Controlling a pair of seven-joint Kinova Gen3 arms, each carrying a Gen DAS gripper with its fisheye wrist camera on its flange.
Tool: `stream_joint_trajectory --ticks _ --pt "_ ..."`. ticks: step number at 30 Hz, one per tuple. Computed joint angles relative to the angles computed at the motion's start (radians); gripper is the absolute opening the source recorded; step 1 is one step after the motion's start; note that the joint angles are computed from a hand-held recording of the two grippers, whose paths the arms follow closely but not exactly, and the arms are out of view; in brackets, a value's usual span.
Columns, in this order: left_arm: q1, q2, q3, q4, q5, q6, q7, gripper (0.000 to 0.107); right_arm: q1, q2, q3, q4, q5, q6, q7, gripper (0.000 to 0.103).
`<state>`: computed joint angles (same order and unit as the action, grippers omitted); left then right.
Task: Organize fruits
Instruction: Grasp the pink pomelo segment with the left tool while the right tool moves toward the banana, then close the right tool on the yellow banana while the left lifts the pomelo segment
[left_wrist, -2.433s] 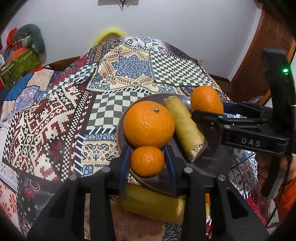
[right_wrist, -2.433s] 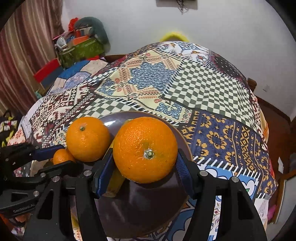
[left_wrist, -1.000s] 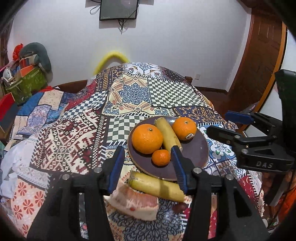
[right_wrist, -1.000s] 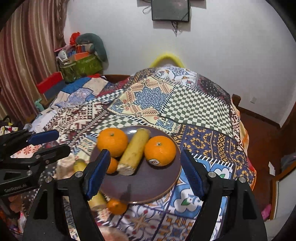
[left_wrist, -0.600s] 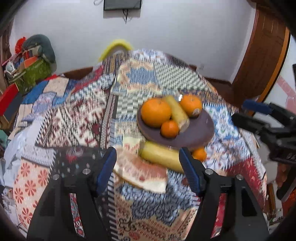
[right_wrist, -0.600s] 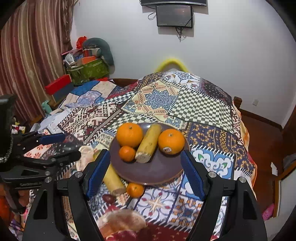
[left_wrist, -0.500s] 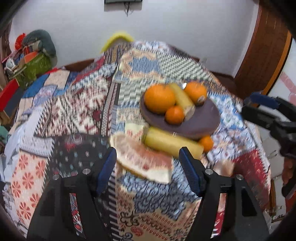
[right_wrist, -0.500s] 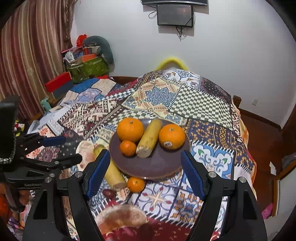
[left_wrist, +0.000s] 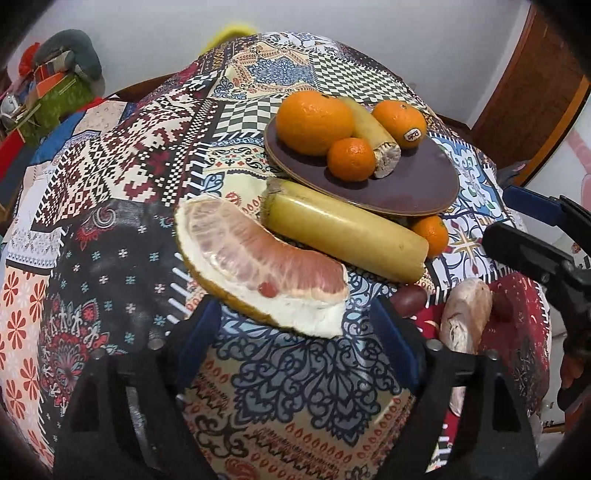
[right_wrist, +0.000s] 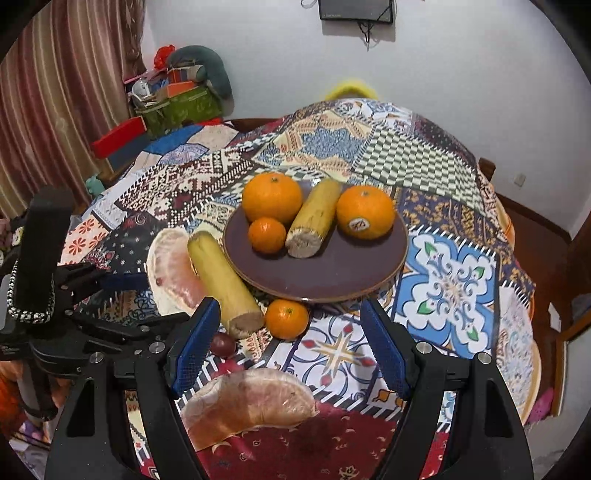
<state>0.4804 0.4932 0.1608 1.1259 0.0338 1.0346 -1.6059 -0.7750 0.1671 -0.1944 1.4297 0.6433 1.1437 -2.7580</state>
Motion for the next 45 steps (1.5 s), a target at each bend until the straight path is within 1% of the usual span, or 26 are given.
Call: stream_joint_trajectory --ticks 4,5,6,7,8,9,10,12,14,17,20,23,25,27,29,30,35,37,39,43,45 --pt "0.046 -0.010 -0.025 0.031 -0.073 -0.038 0.021 0.085 0.004 -0.006 -0.002 0.022 -0.002 -0.034 -0.012 0.075" --pt "0.061 -0.017 -0.035 0.045 -0.103 -0.051 0.029 0.083 0.000 -0.004 -0.002 0.021 0.004 -0.030 -0.021 0.075" --pt "0.069 -0.024 -0.042 0.058 -0.121 -0.065 0.034 0.078 -0.006 -0.003 -0.002 0.022 0.015 -0.024 -0.033 0.072" --pt "0.059 -0.034 -0.036 0.076 -0.124 -0.080 0.026 0.077 -0.005 -0.001 -0.003 0.021 0.015 -0.027 -0.032 0.069" --pt "0.041 -0.040 -0.026 0.084 -0.111 -0.083 0.012 0.074 -0.003 -0.002 -0.004 0.021 0.010 -0.031 -0.024 0.063" --pt "0.028 -0.045 -0.021 0.091 -0.101 -0.085 0.004 0.068 -0.001 -0.001 -0.004 0.019 0.006 -0.035 -0.016 0.059" --pt "0.019 -0.053 -0.020 0.098 -0.098 -0.085 0.000 0.065 0.002 0.000 -0.004 0.018 0.000 -0.040 -0.008 0.058" --pt "0.004 -0.067 -0.022 0.110 -0.095 -0.084 -0.005 0.054 0.007 0.001 -0.003 0.017 -0.010 -0.051 0.006 0.052" --pt "-0.021 -0.083 -0.022 0.126 -0.082 -0.083 -0.012 0.050 0.012 0.003 -0.002 0.014 -0.026 -0.065 0.020 0.050" --pt "-0.043 -0.111 -0.035 0.155 -0.092 -0.090 -0.004 0.050 0.021 0.005 -0.001 0.014 -0.052 -0.096 0.043 0.045" --pt "-0.083 -0.122 -0.034 0.163 -0.075 -0.084 -0.012 0.050 0.027 0.017 0.000 0.004 -0.084 -0.116 0.082 0.039" --pt "-0.105 -0.125 -0.030 0.150 -0.063 -0.063 -0.025 0.050 0.025 0.029 0.008 -0.008 -0.099 -0.127 0.104 0.038" --pt "-0.104 -0.136 -0.028 0.156 -0.066 -0.075 -0.029 0.051 0.022 0.032 0.013 -0.009 -0.104 -0.139 0.108 0.038" --pt "-0.108 -0.138 -0.022 0.150 -0.054 -0.080 -0.031 0.054 0.021 0.034 0.018 -0.011 -0.108 -0.148 0.113 0.038" --pt "-0.100 -0.122 -0.022 0.129 -0.053 -0.081 -0.019 0.061 0.020 0.038 0.021 -0.016 -0.111 -0.146 0.120 0.038" --pt "-0.091 -0.111 -0.026 0.117 -0.061 -0.079 -0.008 0.062 0.021 0.042 0.023 -0.020 -0.116 -0.145 0.129 0.038" --pt "-0.065 -0.036 -0.030 0.023 -0.078 -0.035 0.001 0.062 0.028 0.064 0.031 -0.046 -0.144 -0.133 0.185 0.038" --pt "-0.068 -0.011 -0.027 -0.010 -0.067 -0.020 -0.007 0.062 0.036 0.072 0.035 -0.055 -0.165 -0.137 0.211 0.038" --pt "-0.059 0.005 -0.033 -0.031 -0.071 -0.015 -0.004 0.062 0.050 0.081 0.039 -0.064 -0.193 -0.144 0.241 0.038" --pt "-0.054 0.042 -0.028 -0.069 -0.065 -0.004 -0.035 0.062 0.078 0.097 0.044 -0.074 -0.258 -0.168 0.292 0.038" --pt "-0.020 0.045 -0.049 -0.063 -0.104 -0.020 -0.029 0.062 0.072 0.097 0.051 -0.072 -0.258 -0.180 0.298 0.039"
